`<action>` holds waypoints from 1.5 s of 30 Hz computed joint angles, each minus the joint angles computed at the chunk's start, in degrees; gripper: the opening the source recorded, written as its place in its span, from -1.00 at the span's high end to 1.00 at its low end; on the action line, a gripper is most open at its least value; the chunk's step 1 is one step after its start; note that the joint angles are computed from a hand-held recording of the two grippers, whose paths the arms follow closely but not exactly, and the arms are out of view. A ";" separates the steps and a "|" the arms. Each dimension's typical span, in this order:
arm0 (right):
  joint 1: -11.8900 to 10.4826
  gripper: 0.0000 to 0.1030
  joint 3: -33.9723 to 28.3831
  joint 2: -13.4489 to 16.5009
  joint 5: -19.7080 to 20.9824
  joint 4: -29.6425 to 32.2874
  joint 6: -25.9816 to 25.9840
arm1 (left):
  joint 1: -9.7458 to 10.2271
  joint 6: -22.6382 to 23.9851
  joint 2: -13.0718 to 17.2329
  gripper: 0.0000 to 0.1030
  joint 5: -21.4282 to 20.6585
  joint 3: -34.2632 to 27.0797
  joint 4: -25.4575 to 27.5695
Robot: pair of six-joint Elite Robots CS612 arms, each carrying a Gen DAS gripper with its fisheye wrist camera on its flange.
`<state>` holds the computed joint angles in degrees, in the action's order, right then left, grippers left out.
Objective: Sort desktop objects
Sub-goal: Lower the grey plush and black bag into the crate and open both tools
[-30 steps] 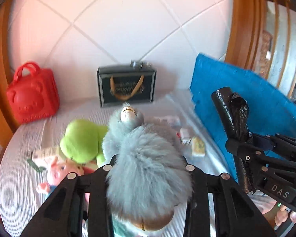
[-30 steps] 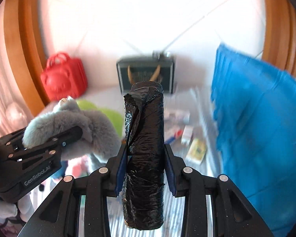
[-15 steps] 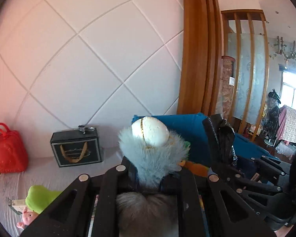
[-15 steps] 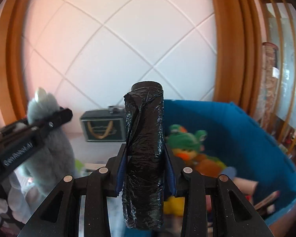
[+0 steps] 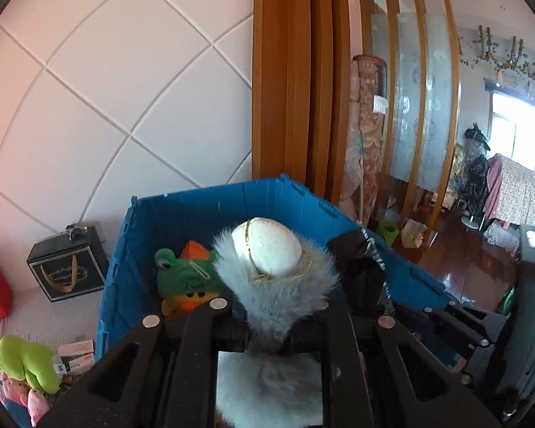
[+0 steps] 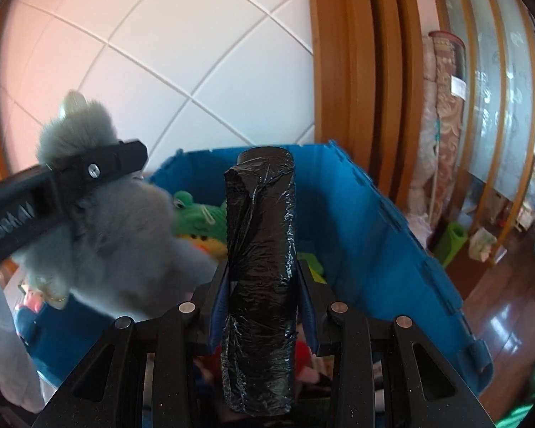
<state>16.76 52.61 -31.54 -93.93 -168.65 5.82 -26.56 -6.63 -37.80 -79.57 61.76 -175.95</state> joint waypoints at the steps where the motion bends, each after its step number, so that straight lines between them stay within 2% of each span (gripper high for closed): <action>1: -0.24 0.33 0.43 -0.18 0.31 0.20 0.05 | -0.21 -0.58 0.41 0.69 0.86 -0.79 2.63; 3: -0.75 0.33 1.91 -0.70 0.83 -0.01 0.07 | -0.59 -1.53 0.82 0.52 3.07 -1.17 5.38; 4: -0.96 0.33 2.12 -0.74 1.14 0.07 0.05 | -0.76 -1.51 0.59 0.35 4.55 -0.23 5.39; 5: -1.13 0.33 2.38 -0.79 1.46 0.21 -0.01 | -0.82 -1.47 0.51 0.12 5.52 0.23 5.60; 6: -1.23 0.33 2.61 -0.85 1.71 0.29 -0.10 | -0.90 -1.83 0.38 -0.03 6.06 0.53 6.10; 7: -1.40 0.33 2.26 -0.63 2.05 0.62 -0.39 | -0.94 -2.37 0.20 -0.34 6.25 0.82 6.73; 8: -1.43 0.33 2.14 -0.55 2.21 0.90 -0.64 | -1.02 -2.83 -0.02 -0.54 6.57 1.18 7.22; 11: -1.40 0.31 1.43 -0.12 1.80 1.34 -1.17 | -1.11 -3.59 -0.87 -0.55 7.12 2.83 6.70; 13: -1.09 0.21 1.36 0.00 0.86 0.49 -1.77 | -1.06 -4.02 -1.20 -0.55 6.84 3.63 6.32; 16: -0.80 -0.21 1.24 0.03 -1.51 -0.29 -2.22 | -0.92 -5.12 -1.87 -0.55 7.09 5.30 4.88; 18: -0.80 -0.67 2.19 -0.40 -2.83 -1.73 -2.11 | -0.73 -6.06 -2.50 -0.55 6.74 6.66 3.72; 20: -0.71 -0.96 3.13 -0.86 -4.36 -2.83 -2.04 | -0.73 -6.51 -3.15 -0.55 7.00 8.09 2.28; 25: -0.63 -1.00 7.13 -2.98 -4.79 -5.74 -2.15 | -0.96 -7.66 -5.05 -0.55 6.44 12.00 -0.68; 30: -0.29 -1.00 12.00 -5.75 -5.53 -8.76 -2.31 | -1.56 -9.18 -7.12 -0.55 7.71 15.44 -1.86; 34: -0.45 -1.00 14.68 -7.72 -4.35 -8.05 -1.80 | -1.84 -10.02 -8.27 -0.61 6.96 16.45 0.73; 37: -0.28 -1.00 15.48 -8.33 -5.42 -7.41 -1.31 | -2.32 -9.43 -8.77 -0.61 7.82 17.14 1.32; 45: -0.14 -1.00 16.84 -9.43 -5.18 -6.32 -0.66 | -3.03 -7.89 -9.61 -0.61 8.58 18.54 -0.32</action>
<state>16.62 69.45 -40.97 -99.11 -174.97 5.16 -29.59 -14.52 -47.41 -70.99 80.30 -176.27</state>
